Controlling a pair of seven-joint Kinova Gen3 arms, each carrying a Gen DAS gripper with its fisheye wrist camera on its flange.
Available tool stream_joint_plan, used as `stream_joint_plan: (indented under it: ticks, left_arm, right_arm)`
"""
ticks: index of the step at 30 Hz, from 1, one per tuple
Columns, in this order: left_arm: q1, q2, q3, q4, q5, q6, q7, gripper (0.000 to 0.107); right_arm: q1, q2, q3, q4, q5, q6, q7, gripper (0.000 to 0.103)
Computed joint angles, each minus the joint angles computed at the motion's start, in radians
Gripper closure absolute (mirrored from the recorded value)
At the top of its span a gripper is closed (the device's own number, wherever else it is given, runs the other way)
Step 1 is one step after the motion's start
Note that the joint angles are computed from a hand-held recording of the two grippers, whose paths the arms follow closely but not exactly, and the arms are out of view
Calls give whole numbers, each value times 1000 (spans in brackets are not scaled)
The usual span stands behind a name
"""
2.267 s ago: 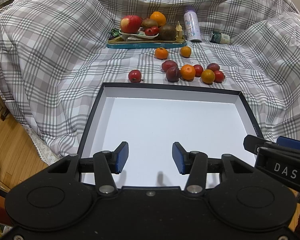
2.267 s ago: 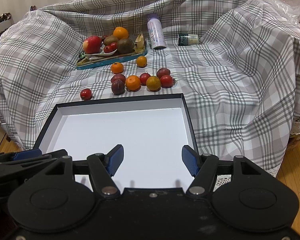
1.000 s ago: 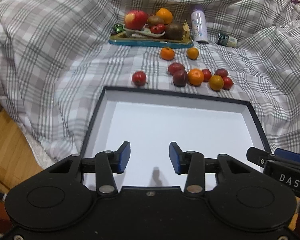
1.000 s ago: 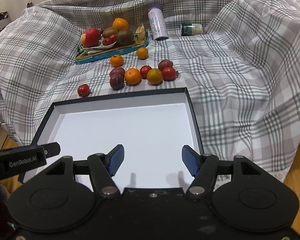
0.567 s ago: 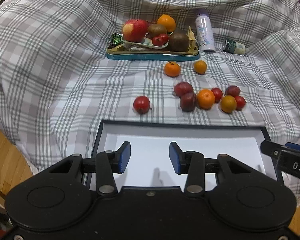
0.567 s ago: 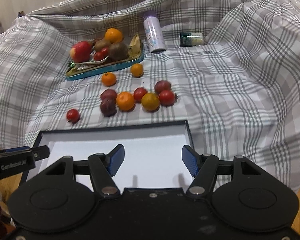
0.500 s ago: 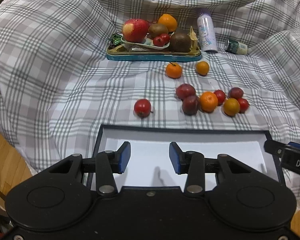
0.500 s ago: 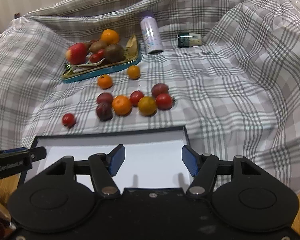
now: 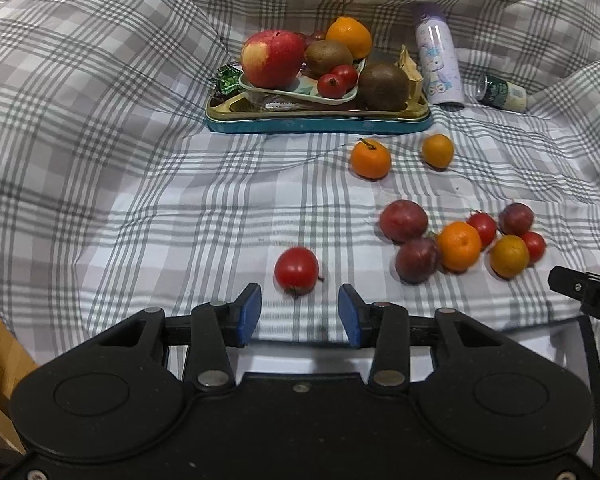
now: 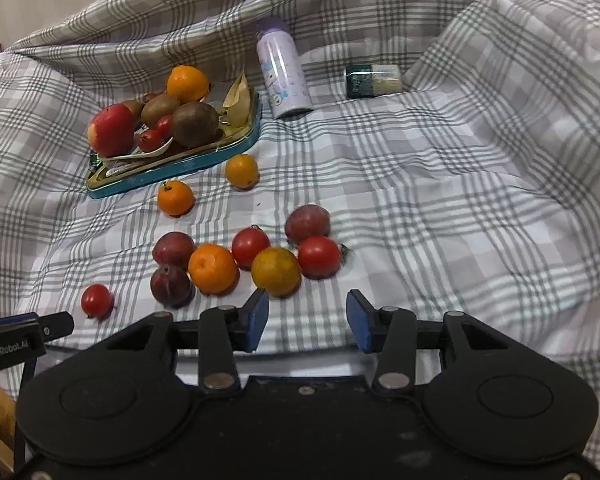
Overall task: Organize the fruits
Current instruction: 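Grasp a red tomato with the left gripper while the right grasps a tangerine, then carry the tomato and tangerine over the white box and lower them inside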
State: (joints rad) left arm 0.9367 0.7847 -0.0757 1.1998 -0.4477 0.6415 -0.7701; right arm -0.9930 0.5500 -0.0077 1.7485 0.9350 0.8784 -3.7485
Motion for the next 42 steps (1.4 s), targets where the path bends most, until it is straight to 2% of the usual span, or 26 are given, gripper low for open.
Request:
stream_joint_plan:
  ticks: [6, 13, 28, 34, 35, 37, 42]
  left_arm:
    - [-41, 63, 35, -108, 40, 64, -62, 57]
    - [-67, 110, 51, -186, 91, 122, -116, 57]
    - [-102, 158, 56, -248, 151, 147, -170, 57]
    - [-112, 166, 57, -258, 166, 142, -178, 57]
    - [-111, 167, 55, -258, 167, 139, -178, 58]
    - [-114, 172, 59, -262, 170, 136, -186, 66]
    - [-112, 166, 56, -250, 175, 117, -185, 67]
  right_arm:
    - [51, 36, 16, -29, -5, -79, 59, 56]
    - [62, 73, 49, -62, -47, -125, 133, 56]
    - [78, 131, 106, -129, -171, -178, 280, 57]
    - [49, 155, 145, -148, -181, -170, 289, 58]
    - [46, 158, 148, -151, -182, -163, 289, 62]
    - [42, 162, 152, -154, -180, -158, 287, 62]
    - [31, 158, 158, -148, -170, -155, 277, 63]
